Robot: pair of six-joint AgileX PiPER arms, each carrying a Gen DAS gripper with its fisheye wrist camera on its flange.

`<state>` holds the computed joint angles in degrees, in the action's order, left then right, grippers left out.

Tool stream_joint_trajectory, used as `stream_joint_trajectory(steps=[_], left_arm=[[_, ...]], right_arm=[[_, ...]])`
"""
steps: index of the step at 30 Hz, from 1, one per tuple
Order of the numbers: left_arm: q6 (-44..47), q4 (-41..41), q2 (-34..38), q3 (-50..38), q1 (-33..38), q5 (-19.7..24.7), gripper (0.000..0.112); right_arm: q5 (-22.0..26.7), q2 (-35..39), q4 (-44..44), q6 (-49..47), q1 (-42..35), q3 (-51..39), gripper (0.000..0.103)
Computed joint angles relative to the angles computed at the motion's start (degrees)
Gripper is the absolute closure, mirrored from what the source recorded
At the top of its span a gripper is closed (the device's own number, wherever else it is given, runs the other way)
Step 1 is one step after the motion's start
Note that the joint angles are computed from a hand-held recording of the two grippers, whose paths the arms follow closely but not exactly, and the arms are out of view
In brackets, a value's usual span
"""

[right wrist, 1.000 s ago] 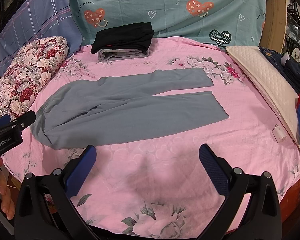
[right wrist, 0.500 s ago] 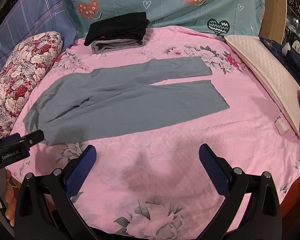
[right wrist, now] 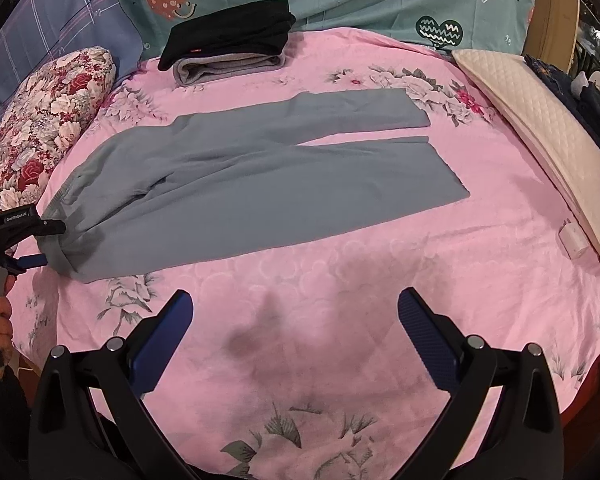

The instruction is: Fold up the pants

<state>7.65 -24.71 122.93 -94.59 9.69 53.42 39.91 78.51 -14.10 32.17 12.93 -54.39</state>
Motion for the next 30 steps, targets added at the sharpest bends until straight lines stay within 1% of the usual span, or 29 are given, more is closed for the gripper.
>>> stream_joint_trajectory(steps=[1,2,3,4,5,6,7,9,12,13,14,16,17,18,20,22,23,24,26,28,29,30], left_arm=[[-0.90,0.58,1.74,-2.32,-0.27,1.07,0.050],[-1.54,1.12,2.36,-3.22,-0.50,1.02,0.052],[-2.33,1.95,2.66,-4.01,-0.59,1.18,0.065],[-3.00,3.00,2.76,-4.52,-0.79,1.08,0.100],[-1.62,2.41,2.74,-4.57,-0.28,0.76,0.107],[0.84,-0.48,3.03,-4.89,0.99,1.67,0.108],[2.04,-2.49,3.00,-4.67,2.08,1.90,0.108],[1.98,-1.84,1.60,-2.99,2.76,-0.26,0.108],[3.90,-3.40,-0.04,-1.10,3.74,-1.77,0.108],[4.67,-4.01,-0.49,-0.64,3.92,-2.22,0.108],[5.08,-4.28,-0.70,-0.45,3.89,-2.51,0.108],[5.38,-4.51,-0.21,-0.98,3.85,-2.21,0.108],[5.33,-4.53,0.18,-1.35,3.81,-1.95,0.108],[5.03,-4.51,0.72,-2.02,3.73,-1.54,0.108],[5.74,-5.37,0.99,-2.10,4.31,-1.07,0.108],[6.14,-6.10,1.30,-2.76,4.73,-0.40,0.108],[6.26,-6.26,1.44,-3.19,4.78,-0.13,0.108],[6.39,-6.34,1.55,-3.48,4.81,0.09,0.108],[6.16,-6.02,1.93,-4.29,4.55,0.46,0.108],[5.87,-5.93,2.35,-4.93,4.41,0.82,0.108],[5.62,-5.83,2.65,-5.35,4.33,1.01,0.108],[5.31,-5.72,2.97,-5.74,4.24,1.15,0.108]], right_arm=[[0.09,0.02,0.18,-0.19,-0.40,-0.07,0.002],[0.05,-0.18,0.33,-0.46,-0.95,0.05,0.002],[0.10,-0.40,0.29,-0.51,-1.36,0.10,0.002],[0.16,-0.72,0.31,-0.80,-1.99,0.18,0.002],[0.21,-1.15,0.32,-1.15,-2.81,0.23,0.002],[0.11,-1.59,1.56,-3.02,-4.11,0.32,0.002],[-0.08,-2.00,4.81,-7.18,-6.30,0.27,0.002],[-0.33,-1.91,14.88,-18.63,-12.39,-0.51,0.002],[1.94,1.47,29.16,-35.82,-23.41,-4.78,0.002],[3.28,4.00,33.21,-41.25,-27.35,-7.33,0.002],[5.66,7.99,36.20,-44.38,-31.29,-11.43,0.002],[11.51,16.59,40.93,-47.08,-37.04,-20.31,0.002],[15.04,21.99,42.12,-46.78,-39.24,-26.04,0.002],[17.34,25.84,41.02,-44.67,-40.03,-30.42,0.002],[19.74,32.35,35.30,-39.28,-39.63,-38.02,0.002],[21.74,36.84,31.02,-36.76,-38.53,-42.89,0.002],[23.68,39.52,28.65,-35.58,-37.65,-45.80,0.004],[25.12,41.50,26.81,-35.11,-36.64,-47.80,0.007],[27.86,45.52,22.11,-34.17,-33.93,-51.80,0.009],[27.04,46.18,15.17,-31.88,-30.23,-51.70,0.010],[25.54,45.37,13.95,-31.34,-28.97,-50.25,0.019],[25.22,44.82,14.36,-31.55,-28.75,-49.69,0.033]])
